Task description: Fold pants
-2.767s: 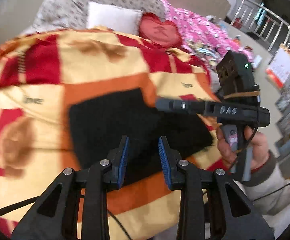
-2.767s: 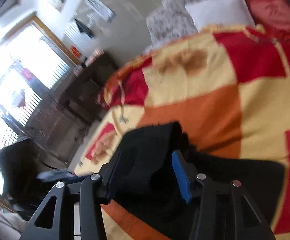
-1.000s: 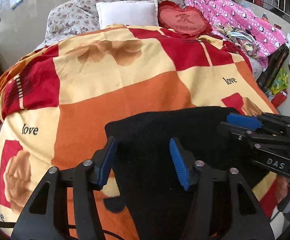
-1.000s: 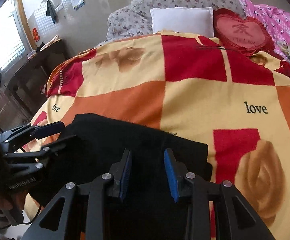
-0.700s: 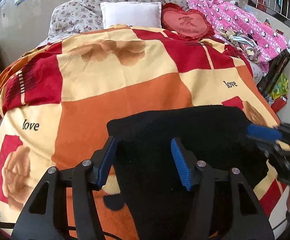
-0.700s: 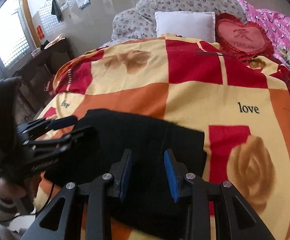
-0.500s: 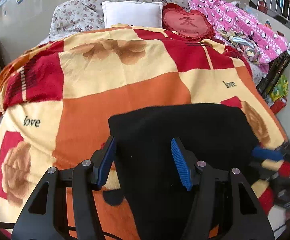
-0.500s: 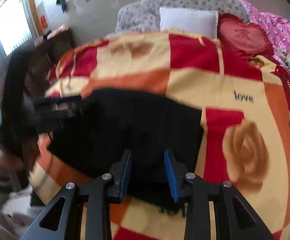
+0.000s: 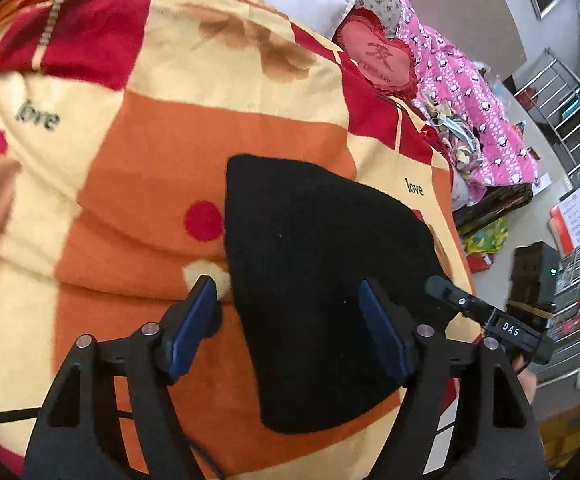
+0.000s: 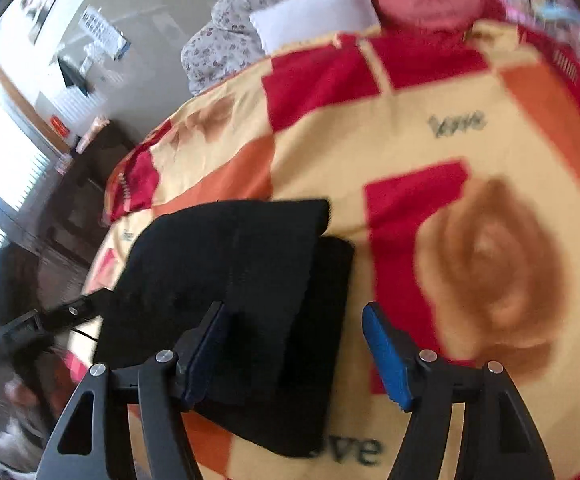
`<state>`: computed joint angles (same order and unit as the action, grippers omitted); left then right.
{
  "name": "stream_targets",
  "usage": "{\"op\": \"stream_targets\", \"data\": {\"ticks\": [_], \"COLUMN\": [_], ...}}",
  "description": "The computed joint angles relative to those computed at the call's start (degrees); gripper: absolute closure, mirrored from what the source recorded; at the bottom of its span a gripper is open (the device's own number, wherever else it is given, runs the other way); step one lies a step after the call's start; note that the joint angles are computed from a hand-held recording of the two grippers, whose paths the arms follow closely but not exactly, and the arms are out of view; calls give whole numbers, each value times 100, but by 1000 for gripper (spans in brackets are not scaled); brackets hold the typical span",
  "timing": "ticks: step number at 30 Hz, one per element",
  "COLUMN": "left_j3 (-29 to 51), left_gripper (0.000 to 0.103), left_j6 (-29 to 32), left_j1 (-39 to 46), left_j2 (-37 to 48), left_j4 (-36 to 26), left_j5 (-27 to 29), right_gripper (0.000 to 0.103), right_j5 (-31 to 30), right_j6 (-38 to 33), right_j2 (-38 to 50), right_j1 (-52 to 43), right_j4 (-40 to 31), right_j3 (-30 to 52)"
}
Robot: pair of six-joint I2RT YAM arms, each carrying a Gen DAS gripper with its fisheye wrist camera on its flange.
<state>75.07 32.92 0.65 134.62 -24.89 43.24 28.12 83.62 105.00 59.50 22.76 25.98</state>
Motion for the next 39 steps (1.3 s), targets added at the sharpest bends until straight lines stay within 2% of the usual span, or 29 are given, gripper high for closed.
{"op": "stream_targets", "data": {"ticks": [1,2,4,6,7,8,9,11,14,18,20,25,28,29,31,34,36,39], "left_j3": [-11,8,-137,-440,-477,-455,-355,29,478,557,970,1880,2315,2347,2124,1400,1025,844], "left_gripper": [29,27,22,21,21,22,28,35,37,37,37,35,24,24,24,24,24,24], "left_j6": [40,91,48,109,162,210,288,588,670,192,-5,-386,-542,-512,-485,-516,-604,-740], "left_j1": [-48,-91,-203,-280,-326,-339,-314,-251,-171,-334,-425,-715,-779,-764,-744,-676,-662,-660], "left_j2": [35,85,118,6,-34,-51,-44,-32,-90,-129,176,969,1319,1345,1181,690,438,309], "left_j4": [-10,-35,221,706,748,694,509,-83,-407,431,392,436,205,126,239,955,1405,1636], "left_j5": [-12,-34,-92,-105,-172,-159,-48,138,379,50,-75,-431,-555,-529,-578,-847,-1032,-1199], "right_gripper": [34,33,34,46,57,62,63,65,66,66,66,66,58,55,55,55,55,55], "right_j5": [-173,-186,32,221,367,448,524,637,657,295,151,-296,-527,-658,-804,-312,-24,28], "right_j6": [-69,-81,-159,-219,-223,-266,-354,-595,-1235,-2229,-2571,-2749,-2748,-2703,-2584,-2402,-2480,-2752], "right_j2": [200,322,400,372,313,222,90,-71,-290,56,390,1013,1295,1290,1071,545,294,353], "right_j1": [-91,-113,-43,39,91,123,144,116,-155,-859,-1192,-1884,-2104,-2157,-2157,-1832,-1586,-1394], "right_j4": [538,652,401,200,132,7,-263,-660,-744,-478,-614,-680,-677,-718,-542,-1002,-1299,-1629], "right_j3": [-80,-34,158,251,263,310,411,620,860,1442,1902,2416,2422,2384,2080,1920,2006,2421]}}
